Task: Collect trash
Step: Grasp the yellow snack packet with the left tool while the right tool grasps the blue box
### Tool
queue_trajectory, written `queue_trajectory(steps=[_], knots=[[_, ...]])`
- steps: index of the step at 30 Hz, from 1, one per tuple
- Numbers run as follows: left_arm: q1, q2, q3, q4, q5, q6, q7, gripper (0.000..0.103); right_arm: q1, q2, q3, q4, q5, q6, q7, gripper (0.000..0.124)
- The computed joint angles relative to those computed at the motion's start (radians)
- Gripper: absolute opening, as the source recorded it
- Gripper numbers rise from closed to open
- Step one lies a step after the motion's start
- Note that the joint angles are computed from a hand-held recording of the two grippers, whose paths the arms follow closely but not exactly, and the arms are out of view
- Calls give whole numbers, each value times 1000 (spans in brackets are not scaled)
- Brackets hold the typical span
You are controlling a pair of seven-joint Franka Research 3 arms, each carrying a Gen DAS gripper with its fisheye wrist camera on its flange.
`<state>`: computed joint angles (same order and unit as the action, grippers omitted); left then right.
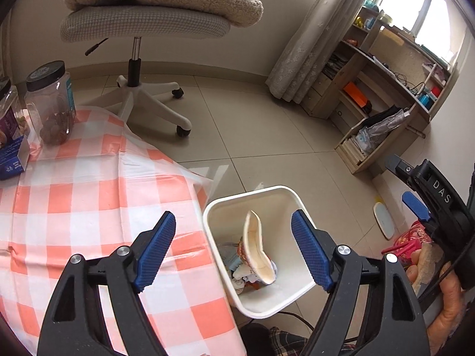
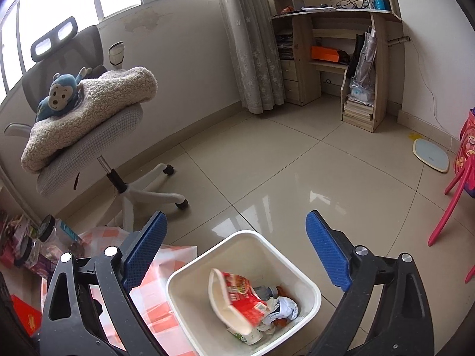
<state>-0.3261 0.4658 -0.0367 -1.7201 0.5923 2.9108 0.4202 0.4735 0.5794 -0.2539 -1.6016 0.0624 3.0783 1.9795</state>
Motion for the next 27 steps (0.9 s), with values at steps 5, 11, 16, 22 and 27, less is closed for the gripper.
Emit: queue_trajectory(steps=[5, 11, 16, 22, 27], knots=[[-45, -86, 95, -82, 178, -137, -121, 82, 22, 20, 37, 45, -40, -51, -52, 94], [20, -159, 94, -179, 271, -316, -154, 88, 50, 68, 92, 128, -98, -131, -123, 94], [113, -199, 93, -273, 323, -428, -159, 88, 71, 114, 139, 197, -129, -193, -186, 95], [298, -268, 111, -433, 304, -373, -197, 88, 117, 177, 145, 265, -162, -192, -219, 95], [458, -294, 111, -543, 261, -195, -144, 88, 169, 223, 134, 281, -205, -108, -292, 95]])
